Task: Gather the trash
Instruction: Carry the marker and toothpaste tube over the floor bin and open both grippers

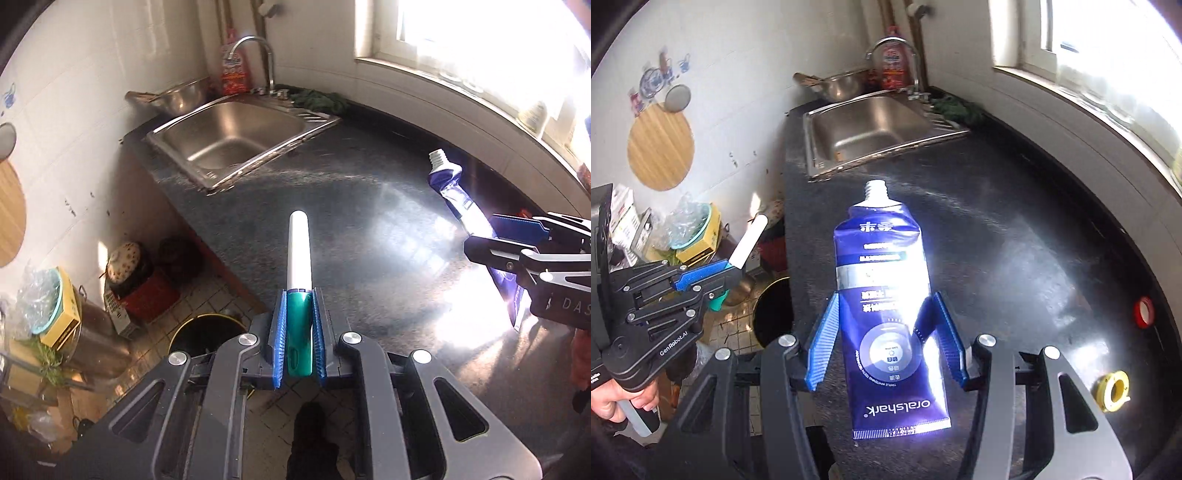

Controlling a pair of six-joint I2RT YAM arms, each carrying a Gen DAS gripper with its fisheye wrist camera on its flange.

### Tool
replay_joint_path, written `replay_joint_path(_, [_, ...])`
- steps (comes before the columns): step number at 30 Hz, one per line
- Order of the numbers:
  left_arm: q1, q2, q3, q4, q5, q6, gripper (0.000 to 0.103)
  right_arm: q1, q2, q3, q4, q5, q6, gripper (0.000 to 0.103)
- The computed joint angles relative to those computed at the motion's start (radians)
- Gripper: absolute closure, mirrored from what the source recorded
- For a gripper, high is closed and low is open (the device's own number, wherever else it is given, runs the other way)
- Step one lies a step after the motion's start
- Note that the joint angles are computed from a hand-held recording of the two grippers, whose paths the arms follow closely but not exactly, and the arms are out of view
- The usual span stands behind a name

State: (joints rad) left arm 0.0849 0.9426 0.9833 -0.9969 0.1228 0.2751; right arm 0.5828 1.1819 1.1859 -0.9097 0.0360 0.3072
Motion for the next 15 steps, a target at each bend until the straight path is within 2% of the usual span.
replay_joint_path(3, [0.242,0.020,-0.013,-0.012,0.088,0.124,0.091,0.120,0.168,0.113,0.045,-0.012,0.015,0.052])
replay_joint_path(7, [0.488,0.087,-0.032,0.004,0.168,0.262,0.091,0.217,0.371,0.278,0.061,-0.054,0.013,0.052])
replay_joint_path(11, [0.651,0.194,-0.052,0.054,0.212,0.344,0.091,0.279,0.552,0.432,0.042,-0.089,0.013,0.052])
replay_joint_path(15, [0.749,0.358,-0.047,0.121,0.252,0.369,0.091,0.313,0.723,0.575,0.010,-0.120,0.025,0.052])
